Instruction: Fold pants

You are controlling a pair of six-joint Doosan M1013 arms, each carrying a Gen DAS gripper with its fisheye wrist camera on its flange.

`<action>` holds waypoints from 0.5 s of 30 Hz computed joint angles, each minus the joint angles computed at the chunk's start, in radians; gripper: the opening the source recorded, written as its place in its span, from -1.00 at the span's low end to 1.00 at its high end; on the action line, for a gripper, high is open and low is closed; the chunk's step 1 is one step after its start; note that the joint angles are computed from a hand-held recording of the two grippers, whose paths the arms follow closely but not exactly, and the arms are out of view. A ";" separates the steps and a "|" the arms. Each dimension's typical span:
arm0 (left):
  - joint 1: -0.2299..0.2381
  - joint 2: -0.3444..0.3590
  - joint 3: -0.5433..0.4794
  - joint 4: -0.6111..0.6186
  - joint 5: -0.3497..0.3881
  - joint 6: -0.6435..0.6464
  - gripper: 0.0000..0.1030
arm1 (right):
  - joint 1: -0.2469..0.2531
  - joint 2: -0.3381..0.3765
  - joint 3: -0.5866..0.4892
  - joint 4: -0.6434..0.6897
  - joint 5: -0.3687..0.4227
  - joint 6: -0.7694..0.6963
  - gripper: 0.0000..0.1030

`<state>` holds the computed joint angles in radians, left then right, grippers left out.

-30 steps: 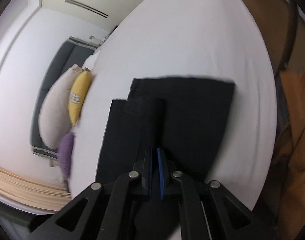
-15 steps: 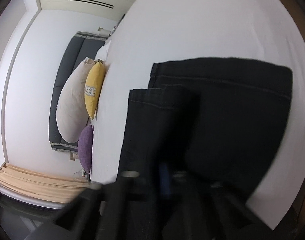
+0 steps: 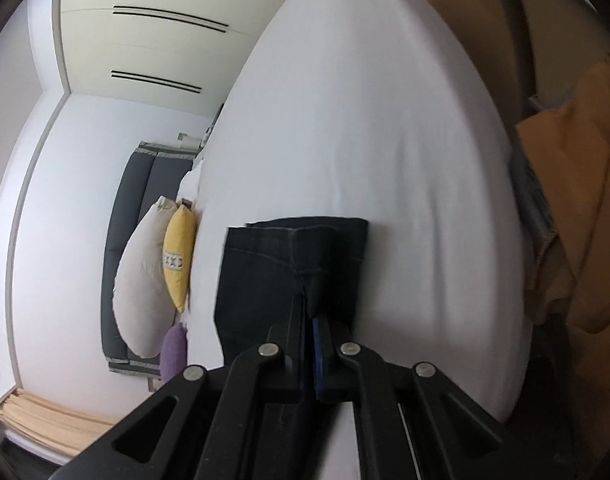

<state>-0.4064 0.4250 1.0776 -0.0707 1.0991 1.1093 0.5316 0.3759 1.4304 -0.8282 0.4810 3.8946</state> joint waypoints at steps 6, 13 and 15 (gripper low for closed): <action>0.002 -0.005 0.013 0.003 -0.012 0.002 -0.68 | 0.002 0.011 -0.011 0.006 0.028 -0.014 -0.92; 0.015 -0.045 0.064 0.008 -0.069 -0.012 -0.68 | -0.007 -0.010 0.019 -0.003 0.049 0.015 -0.79; 0.018 -0.067 0.085 0.011 -0.112 -0.027 -0.68 | 0.003 -0.018 -0.013 0.014 0.195 -0.018 -0.60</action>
<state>-0.3884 0.3582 1.1628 -0.0599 0.9869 1.0818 0.5346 0.3582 1.4177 -0.8145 0.6763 3.8762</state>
